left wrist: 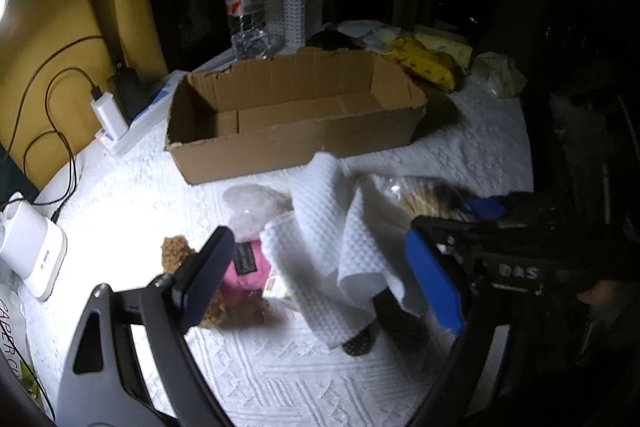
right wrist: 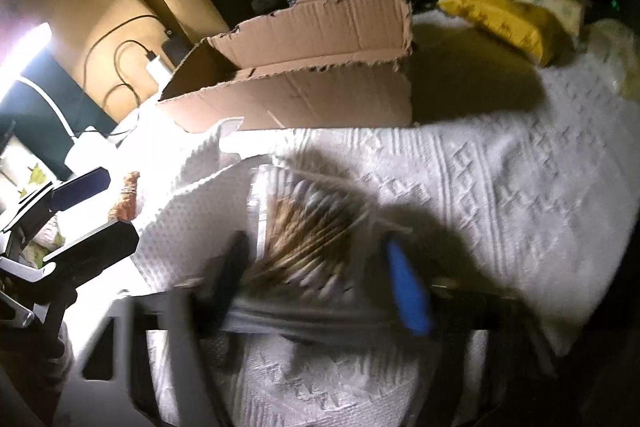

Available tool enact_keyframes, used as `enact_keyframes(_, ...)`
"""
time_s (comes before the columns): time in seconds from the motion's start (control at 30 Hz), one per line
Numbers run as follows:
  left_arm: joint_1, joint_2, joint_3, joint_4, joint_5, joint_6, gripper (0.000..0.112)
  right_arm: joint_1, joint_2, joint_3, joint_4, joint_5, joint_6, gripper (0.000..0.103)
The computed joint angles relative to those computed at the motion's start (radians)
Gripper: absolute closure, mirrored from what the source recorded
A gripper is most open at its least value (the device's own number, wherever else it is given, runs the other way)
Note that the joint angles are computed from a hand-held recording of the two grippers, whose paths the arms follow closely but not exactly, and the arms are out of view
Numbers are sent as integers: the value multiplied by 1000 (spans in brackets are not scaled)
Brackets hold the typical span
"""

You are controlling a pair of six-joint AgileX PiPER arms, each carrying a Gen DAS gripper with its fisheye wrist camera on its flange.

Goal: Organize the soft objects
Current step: 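Grasp the cotton swab bag with the right tool while the left tool grasps the white towel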

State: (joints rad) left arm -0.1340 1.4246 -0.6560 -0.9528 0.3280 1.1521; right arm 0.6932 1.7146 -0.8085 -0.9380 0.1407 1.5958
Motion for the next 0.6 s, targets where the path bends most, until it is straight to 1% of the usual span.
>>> enact_keyframes(0.1,-37,-20,9,-20,-15,27,25,2,-16,17,-92,-1,79,57)
enact_keyframes(0.17,-66,-14,7,-4,-27,19,32,8,-45,44,-226,21,217,58)
enact_keyframes(0.23,-100,12,-5,40,-36,-27,45,10,-68,65,-299,37,297,58)
enact_keyframes(0.27,-110,30,-14,52,-31,-39,48,9,-82,77,-326,45,327,58)
enact_keyframes(0.3,-118,43,-20,62,-32,-52,54,10,-98,91,-336,59,339,58)
enact_keyframes(0.37,-130,71,-29,68,-39,-63,55,6,-124,112,-336,76,341,58)
enact_keyframes(0.4,-139,88,-36,101,-55,-104,56,3,-137,124,-342,83,349,58)
enact_keyframes(0.47,-133,111,-43,104,-55,-110,59,-2,-161,144,-345,100,355,58)
enact_keyframes(0.5,-128,122,-46,102,-49,-112,66,-4,-168,152,-354,103,365,58)
enact_keyframes(0.53,-124,133,-51,108,-42,-118,71,-7,-175,161,-368,105,380,58)
enact_keyframes(0.57,-124,137,-52,109,-38,-119,73,-9,-181,168,-373,109,388,58)
enact_keyframes(0.6,-129,136,-48,109,-41,-117,78,-11,-187,174,-378,111,396,58)
